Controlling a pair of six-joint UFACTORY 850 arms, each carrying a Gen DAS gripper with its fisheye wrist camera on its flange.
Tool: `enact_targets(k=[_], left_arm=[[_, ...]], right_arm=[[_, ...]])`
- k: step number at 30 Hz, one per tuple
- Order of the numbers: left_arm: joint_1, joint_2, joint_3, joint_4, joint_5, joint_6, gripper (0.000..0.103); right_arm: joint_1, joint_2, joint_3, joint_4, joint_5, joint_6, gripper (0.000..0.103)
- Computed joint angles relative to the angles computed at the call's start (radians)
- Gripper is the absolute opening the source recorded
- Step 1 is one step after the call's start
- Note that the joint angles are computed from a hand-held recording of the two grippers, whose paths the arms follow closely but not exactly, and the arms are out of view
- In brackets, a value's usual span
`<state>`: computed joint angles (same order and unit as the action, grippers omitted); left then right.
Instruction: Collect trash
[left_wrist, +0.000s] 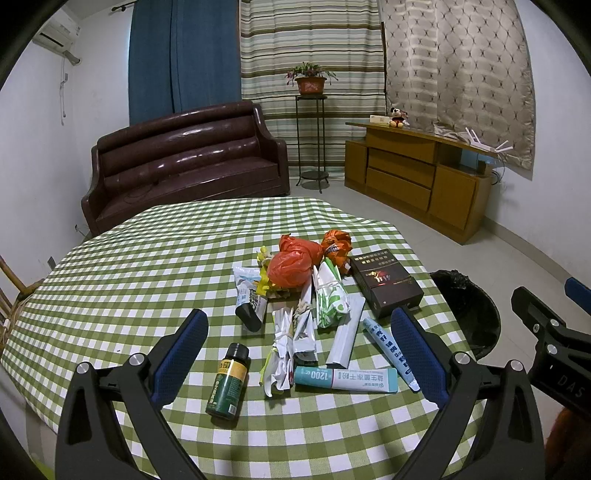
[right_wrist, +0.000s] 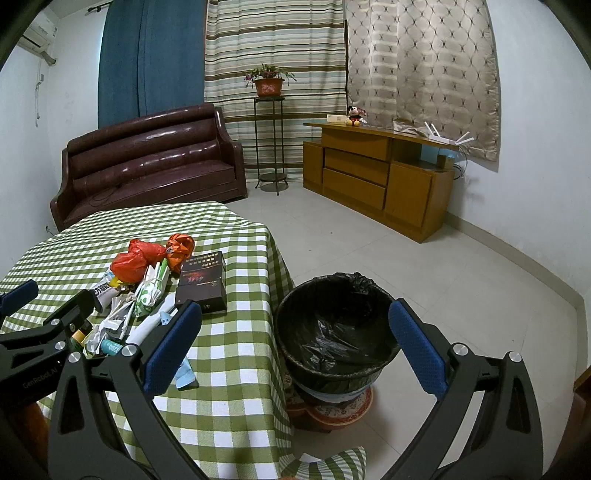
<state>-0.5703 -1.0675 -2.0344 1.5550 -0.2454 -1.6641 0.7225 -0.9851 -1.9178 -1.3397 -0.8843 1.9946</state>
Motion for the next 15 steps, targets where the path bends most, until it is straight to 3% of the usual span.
enact_targets(k=[15], left_arm=[[0.000, -0.001, -0.001, -0.009, 0.001, 0.009, 0.096]], right_arm=[[0.000, -0.001, -0.001, -0.001, 0.000, 0.001, 0.099]])
